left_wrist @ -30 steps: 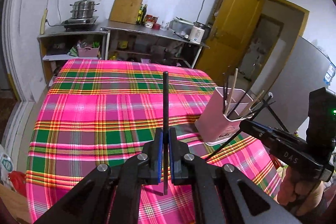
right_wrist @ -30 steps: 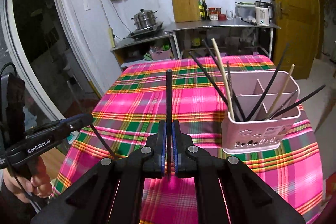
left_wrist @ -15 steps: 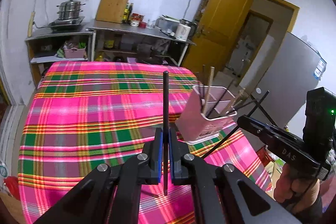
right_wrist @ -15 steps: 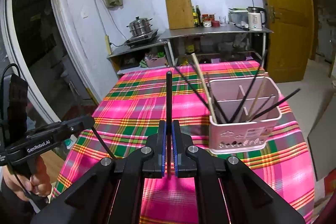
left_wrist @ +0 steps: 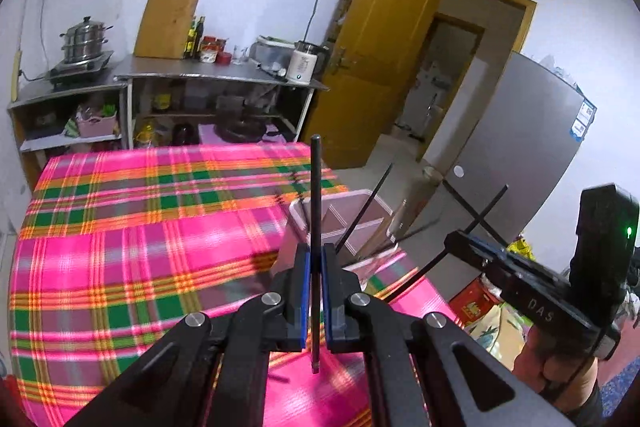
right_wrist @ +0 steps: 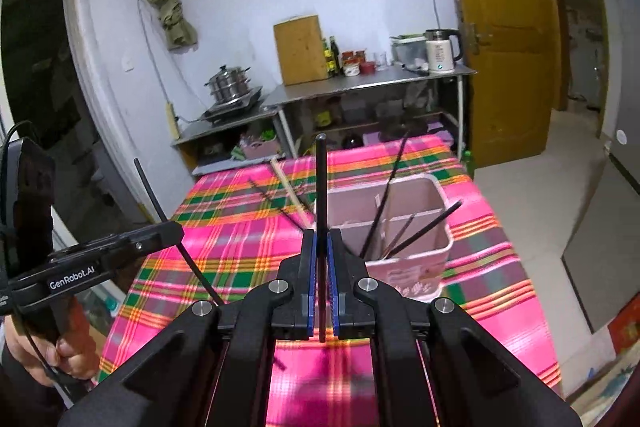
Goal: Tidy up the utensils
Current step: 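Lift both black chopsticks upright and carry them over the pink holder, then lower the black chopsticks into the holder and open both tools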
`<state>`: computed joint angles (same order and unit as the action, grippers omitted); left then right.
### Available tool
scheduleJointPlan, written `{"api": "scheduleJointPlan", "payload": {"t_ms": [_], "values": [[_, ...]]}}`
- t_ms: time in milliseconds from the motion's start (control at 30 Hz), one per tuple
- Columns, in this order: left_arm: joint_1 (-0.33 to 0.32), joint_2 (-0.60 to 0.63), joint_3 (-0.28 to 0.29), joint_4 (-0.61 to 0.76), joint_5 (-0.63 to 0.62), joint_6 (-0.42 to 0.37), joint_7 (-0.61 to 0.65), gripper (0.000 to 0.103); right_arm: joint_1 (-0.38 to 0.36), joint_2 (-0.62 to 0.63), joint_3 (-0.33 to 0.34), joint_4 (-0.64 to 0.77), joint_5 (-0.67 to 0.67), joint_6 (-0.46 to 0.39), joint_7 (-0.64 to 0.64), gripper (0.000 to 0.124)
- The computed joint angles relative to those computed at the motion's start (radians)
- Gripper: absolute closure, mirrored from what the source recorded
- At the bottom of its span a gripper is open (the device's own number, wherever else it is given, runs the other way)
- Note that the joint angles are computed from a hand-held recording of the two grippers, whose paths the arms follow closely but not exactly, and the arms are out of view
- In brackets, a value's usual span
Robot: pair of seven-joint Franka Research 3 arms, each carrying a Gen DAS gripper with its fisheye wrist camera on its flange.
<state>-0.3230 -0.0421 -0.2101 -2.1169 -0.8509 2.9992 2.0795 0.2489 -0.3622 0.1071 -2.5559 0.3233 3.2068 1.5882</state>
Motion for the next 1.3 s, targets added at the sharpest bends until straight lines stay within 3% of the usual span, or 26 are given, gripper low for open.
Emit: {"api": "scheduleJointPlan", "payload": {"t_ms": [300,433,533,767,1000,1067,1167,1300], "values": [[0.036,0.086,-0.046,0.162,0.139,0.026,-0.101,0.098,-0.034,0.022,-0.004,0.072,-0.015,0.042,-0.016,0.119],[0.058,0.136,-0.071,0.217,0.268,0.036,-0.2,0.098,-0.047,0.05,-0.008,0.114,-0.016,0.059,-0.027,0.119],[0.07,0.183,-0.08,0.258,0.366,0.043,-0.276,0.098,-0.094,0.079,0.027,0.139,-0.017,0.064,-0.022,0.119],[0.092,0.259,-0.096,0.312,0.539,0.062,-0.417,0.098,-0.05,0.143,-0.025,0.178,-0.005,0.084,-0.045,0.119],[0.18,0.307,-0.187,0.315,0.614,0.077,-0.465,0.098,-0.223,0.18,0.14,0.188,-0.029,0.086,-0.026,0.119],[0.175,0.316,-0.179,0.312,0.66,0.08,-0.497,0.098,-0.272,0.19,0.187,0.188,-0.043,0.084,-0.018,0.119],[0.187,0.333,-0.191,0.311,0.704,0.074,-0.523,0.098,-0.304,0.216,0.213,0.205,-0.07,0.069,-0.004,0.119],[0.204,0.348,-0.208,0.308,0.742,0.06,-0.54,0.098,-0.242,0.244,0.148,0.214,-0.099,0.049,0.008,0.119]]}}
